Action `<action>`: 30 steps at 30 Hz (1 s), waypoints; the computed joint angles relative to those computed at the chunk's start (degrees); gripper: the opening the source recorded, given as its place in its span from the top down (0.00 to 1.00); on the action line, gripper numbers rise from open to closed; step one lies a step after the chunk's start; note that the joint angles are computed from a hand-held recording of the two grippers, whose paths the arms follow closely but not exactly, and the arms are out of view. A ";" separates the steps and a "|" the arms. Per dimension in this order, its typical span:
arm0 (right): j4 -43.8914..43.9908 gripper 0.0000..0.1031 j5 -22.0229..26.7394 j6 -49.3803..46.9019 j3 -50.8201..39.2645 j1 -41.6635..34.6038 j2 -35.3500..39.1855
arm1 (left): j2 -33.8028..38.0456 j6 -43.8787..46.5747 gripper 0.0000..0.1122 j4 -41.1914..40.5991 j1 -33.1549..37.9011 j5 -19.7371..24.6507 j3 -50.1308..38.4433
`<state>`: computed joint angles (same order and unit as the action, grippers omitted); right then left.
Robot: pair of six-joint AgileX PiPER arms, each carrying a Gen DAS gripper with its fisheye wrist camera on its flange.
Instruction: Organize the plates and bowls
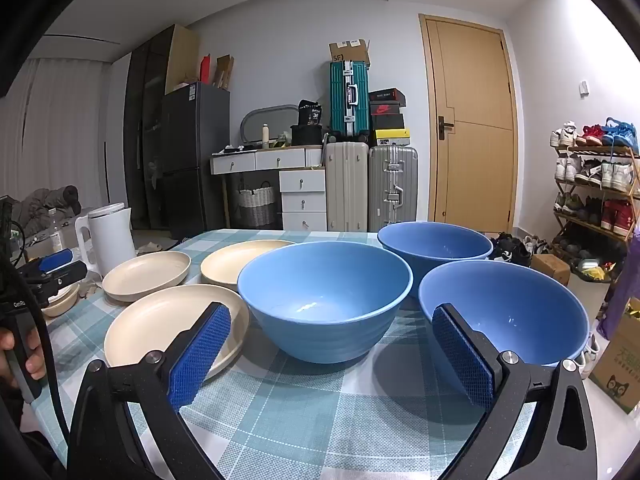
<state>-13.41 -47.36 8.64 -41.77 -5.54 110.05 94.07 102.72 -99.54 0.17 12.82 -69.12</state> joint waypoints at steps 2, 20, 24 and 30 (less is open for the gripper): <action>0.13 0.00 -0.58 -0.10 0.08 0.00 0.15 | 0.01 -0.89 0.09 0.70 0.03 0.09 -0.04; 0.55 0.00 -1.00 -0.50 0.11 0.19 0.35 | 0.02 -1.04 0.09 0.84 0.03 0.07 -0.06; 0.47 0.00 -0.85 -0.46 0.06 0.18 0.34 | 0.02 -1.06 0.09 0.85 0.04 0.08 -0.07; 0.55 0.00 -0.90 -0.54 0.08 0.21 0.33 | 0.02 -1.06 0.09 0.85 0.04 0.08 -0.07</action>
